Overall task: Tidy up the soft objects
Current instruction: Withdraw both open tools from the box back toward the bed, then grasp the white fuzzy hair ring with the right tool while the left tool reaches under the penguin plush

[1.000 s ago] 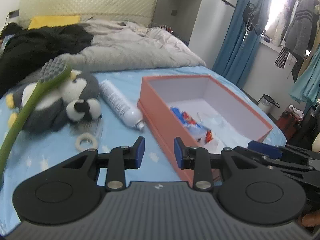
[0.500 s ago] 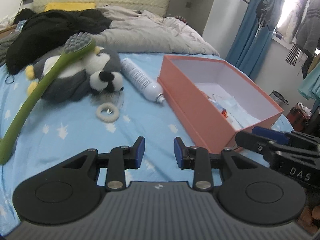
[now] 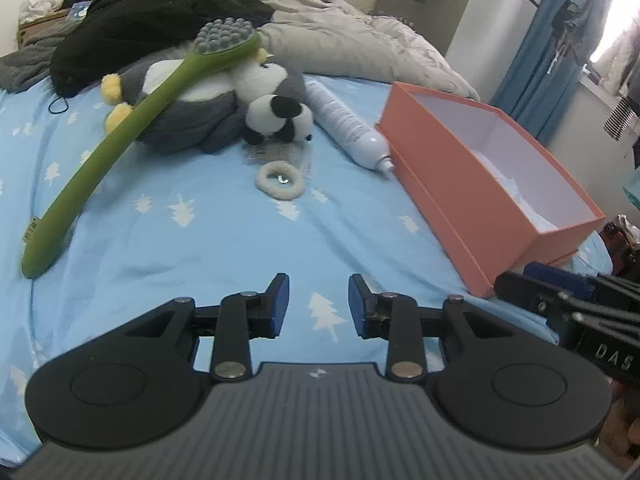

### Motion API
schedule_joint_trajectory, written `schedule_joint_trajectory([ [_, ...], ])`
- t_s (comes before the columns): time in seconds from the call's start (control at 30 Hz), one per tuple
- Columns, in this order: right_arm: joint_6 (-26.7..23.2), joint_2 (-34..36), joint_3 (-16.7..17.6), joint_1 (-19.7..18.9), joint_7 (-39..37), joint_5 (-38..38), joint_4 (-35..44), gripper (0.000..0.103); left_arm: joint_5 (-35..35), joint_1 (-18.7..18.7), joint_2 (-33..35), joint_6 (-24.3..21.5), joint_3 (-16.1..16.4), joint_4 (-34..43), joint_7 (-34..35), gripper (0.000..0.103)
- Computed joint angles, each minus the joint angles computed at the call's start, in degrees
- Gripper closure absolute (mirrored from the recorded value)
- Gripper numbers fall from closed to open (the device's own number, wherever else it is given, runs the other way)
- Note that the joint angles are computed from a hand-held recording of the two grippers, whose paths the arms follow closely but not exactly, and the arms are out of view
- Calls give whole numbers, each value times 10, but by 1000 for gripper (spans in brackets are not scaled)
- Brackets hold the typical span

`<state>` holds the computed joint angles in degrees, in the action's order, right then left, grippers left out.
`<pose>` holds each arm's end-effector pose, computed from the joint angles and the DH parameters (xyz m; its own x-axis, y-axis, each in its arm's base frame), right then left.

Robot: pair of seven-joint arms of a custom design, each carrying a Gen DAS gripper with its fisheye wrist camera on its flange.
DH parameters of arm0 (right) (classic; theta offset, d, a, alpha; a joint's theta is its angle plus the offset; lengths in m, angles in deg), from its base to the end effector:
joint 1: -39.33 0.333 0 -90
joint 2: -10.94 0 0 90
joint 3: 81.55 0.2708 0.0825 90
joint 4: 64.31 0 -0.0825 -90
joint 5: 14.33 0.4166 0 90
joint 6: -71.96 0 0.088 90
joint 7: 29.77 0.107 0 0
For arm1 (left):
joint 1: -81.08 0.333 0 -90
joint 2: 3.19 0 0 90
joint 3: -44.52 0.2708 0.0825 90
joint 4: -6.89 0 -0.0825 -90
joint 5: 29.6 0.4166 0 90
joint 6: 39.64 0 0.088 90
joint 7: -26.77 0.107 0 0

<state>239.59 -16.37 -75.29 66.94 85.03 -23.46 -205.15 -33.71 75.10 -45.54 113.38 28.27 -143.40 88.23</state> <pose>0.4097 0.2914 0.5266 0.3745 -0.9143 -0.1542 -0.5936 -0.1087 -0.7974 0.4099 -0.1685 0.5138 0.0649 -0.9726 0.2235 -0.7192 -0.2008 -0.6652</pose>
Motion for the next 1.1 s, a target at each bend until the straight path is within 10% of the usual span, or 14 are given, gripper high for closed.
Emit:
schedule_joint_trajectory([
  [0.63, 10, 226, -11, 16, -138, 96, 174, 56, 54, 76, 195, 64, 15, 111, 1, 53],
  [0.8, 11, 305, 15, -7, -185, 127, 248, 36, 79, 87, 281, 92, 33, 176, 6, 46],
  [1.1, -7, 453, 72, -53, -268, 163, 401, 36, 99, 70, 409, 149, 73, 285, 43, 36],
])
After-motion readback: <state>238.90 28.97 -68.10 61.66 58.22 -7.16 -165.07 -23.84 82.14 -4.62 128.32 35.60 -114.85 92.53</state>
